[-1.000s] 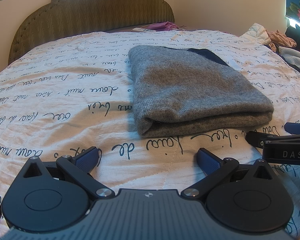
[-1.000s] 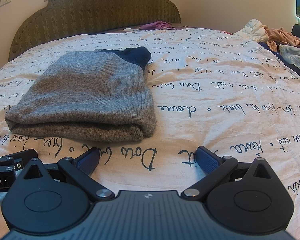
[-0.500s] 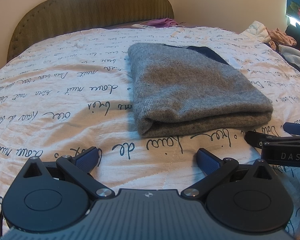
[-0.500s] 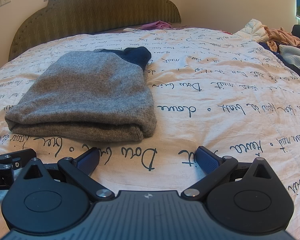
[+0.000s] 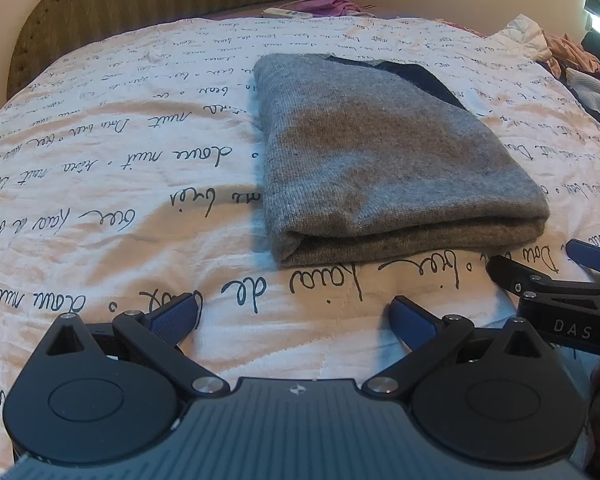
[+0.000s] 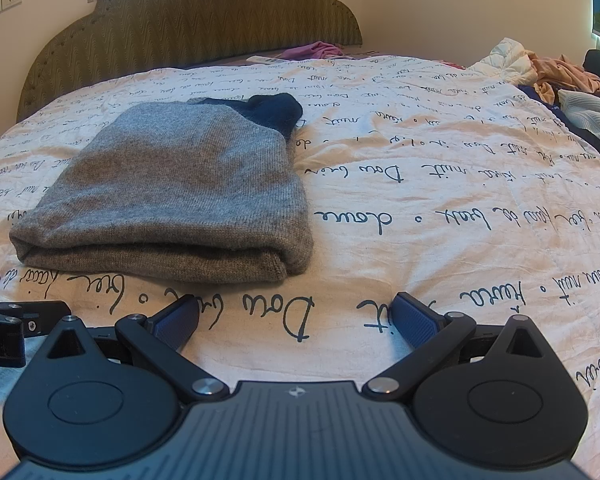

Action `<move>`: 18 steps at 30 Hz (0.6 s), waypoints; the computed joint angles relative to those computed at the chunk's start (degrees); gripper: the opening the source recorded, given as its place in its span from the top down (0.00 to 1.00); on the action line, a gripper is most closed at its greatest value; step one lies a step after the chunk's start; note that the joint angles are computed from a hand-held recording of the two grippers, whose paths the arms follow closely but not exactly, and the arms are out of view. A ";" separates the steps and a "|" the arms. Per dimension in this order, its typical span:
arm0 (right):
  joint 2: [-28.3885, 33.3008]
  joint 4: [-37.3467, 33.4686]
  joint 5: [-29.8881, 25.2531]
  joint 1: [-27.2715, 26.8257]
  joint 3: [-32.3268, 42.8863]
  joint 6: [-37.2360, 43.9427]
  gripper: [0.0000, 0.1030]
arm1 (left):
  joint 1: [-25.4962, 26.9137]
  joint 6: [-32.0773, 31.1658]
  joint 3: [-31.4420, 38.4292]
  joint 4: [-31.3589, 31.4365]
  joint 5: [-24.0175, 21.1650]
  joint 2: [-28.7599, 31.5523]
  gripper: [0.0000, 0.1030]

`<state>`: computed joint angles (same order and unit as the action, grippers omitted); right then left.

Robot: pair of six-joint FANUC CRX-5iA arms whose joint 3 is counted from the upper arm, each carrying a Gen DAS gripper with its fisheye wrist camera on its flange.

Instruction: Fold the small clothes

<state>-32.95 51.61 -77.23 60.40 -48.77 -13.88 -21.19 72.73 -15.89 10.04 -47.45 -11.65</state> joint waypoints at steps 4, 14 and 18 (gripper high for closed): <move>-0.31 -0.87 0.08 -0.15 0.66 1.28 0.00 | -0.29 0.82 0.61 -0.74 -0.62 0.22 0.00; -4.08 -3.23 -1.19 1.55 3.62 5.12 0.00 | -2.06 5.43 -0.43 -5.48 4.05 -4.70 0.00; -3.75 -3.25 -1.21 1.64 4.89 7.02 0.00 | -1.61 4.93 -0.42 -3.94 4.47 -5.99 0.00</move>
<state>-36.69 48.36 -78.43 62.04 -43.88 -6.87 -22.80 77.66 -16.31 6.10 -42.98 -17.64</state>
